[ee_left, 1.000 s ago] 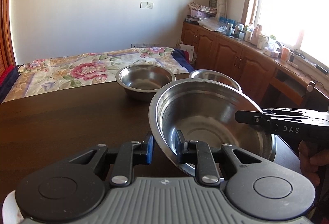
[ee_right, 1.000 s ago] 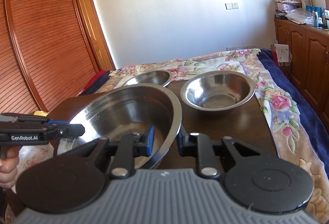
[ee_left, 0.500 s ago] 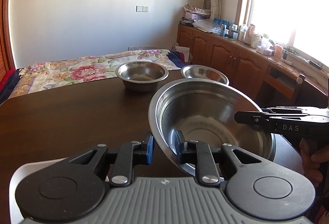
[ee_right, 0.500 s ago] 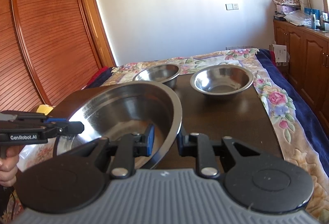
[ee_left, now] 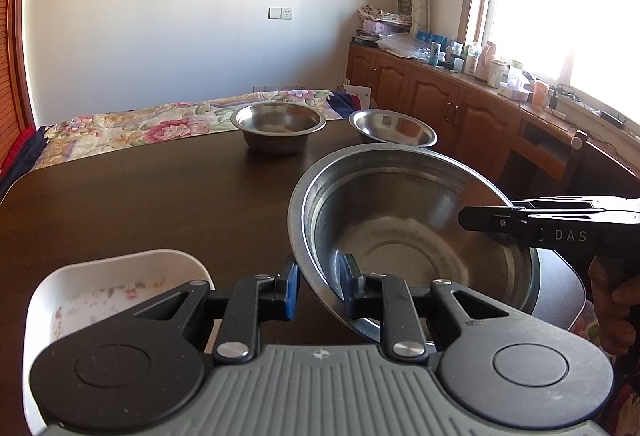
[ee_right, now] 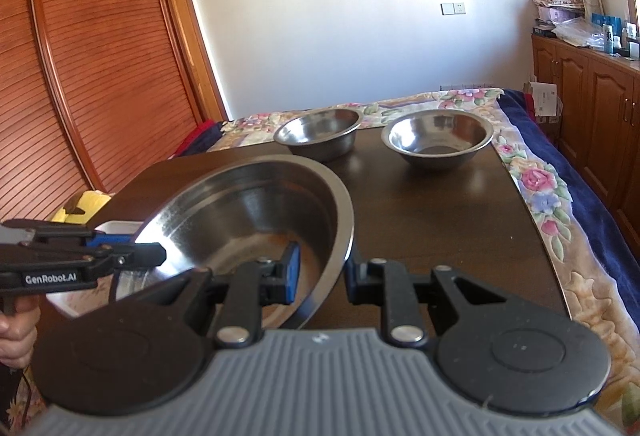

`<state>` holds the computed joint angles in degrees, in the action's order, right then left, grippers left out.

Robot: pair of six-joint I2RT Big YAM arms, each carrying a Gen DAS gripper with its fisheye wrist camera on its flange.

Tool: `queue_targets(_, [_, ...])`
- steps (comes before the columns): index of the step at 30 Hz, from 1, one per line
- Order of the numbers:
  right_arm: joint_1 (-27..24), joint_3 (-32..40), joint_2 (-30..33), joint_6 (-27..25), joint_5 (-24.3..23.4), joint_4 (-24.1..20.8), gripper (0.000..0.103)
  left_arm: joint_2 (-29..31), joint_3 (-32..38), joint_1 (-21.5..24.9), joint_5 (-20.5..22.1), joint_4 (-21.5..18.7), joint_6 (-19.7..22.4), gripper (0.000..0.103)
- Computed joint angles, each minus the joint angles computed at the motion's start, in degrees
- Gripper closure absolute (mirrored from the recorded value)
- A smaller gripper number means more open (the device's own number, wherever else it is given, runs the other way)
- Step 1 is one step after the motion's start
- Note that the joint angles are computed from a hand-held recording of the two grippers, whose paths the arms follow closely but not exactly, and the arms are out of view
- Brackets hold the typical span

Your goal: Organize plates and bowls

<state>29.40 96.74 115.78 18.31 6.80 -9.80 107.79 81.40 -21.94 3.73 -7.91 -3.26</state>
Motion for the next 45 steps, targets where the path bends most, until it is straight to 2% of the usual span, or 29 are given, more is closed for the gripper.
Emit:
queue_targets(11, [0.41,-0.71,0.06,0.66,-0.06,0.00,0.078,-0.52,-1.30,-0.01,-0.68,0.07,1.03,0.080])
queue_targets(19, [0.57,-0.42,0.47,0.77,-0.27,-0.72,0.078,0.72,-0.47,-0.02,-0.86,-0.88,0.38,0.080])
queue_targets(32, [0.53,0.45,1.26,0.79,-0.39,-1.63,0.077,0.95,-0.63,0.12,-0.67,-0.01,0.11,0.077])
queue_targets(35, [0.34,0.70,1.22,0.17,-0.61,-1.38,0.067,0.73,-0.77,0.38,-0.97,0.37,0.10,0.072])
queue_targets(39, [-0.25,1.40,0.69,-1.90,-0.07,-1.33,0.057,0.22,-0.20,1.20,-1.02,0.91,-0.47,0.063])
queue_targets(45, [-2.13,7.01,1.99,-6.75,-0.08,-4.10,0.057,1.58,4.95,2.65,-1.70,-0.50,-0.05,0.059])
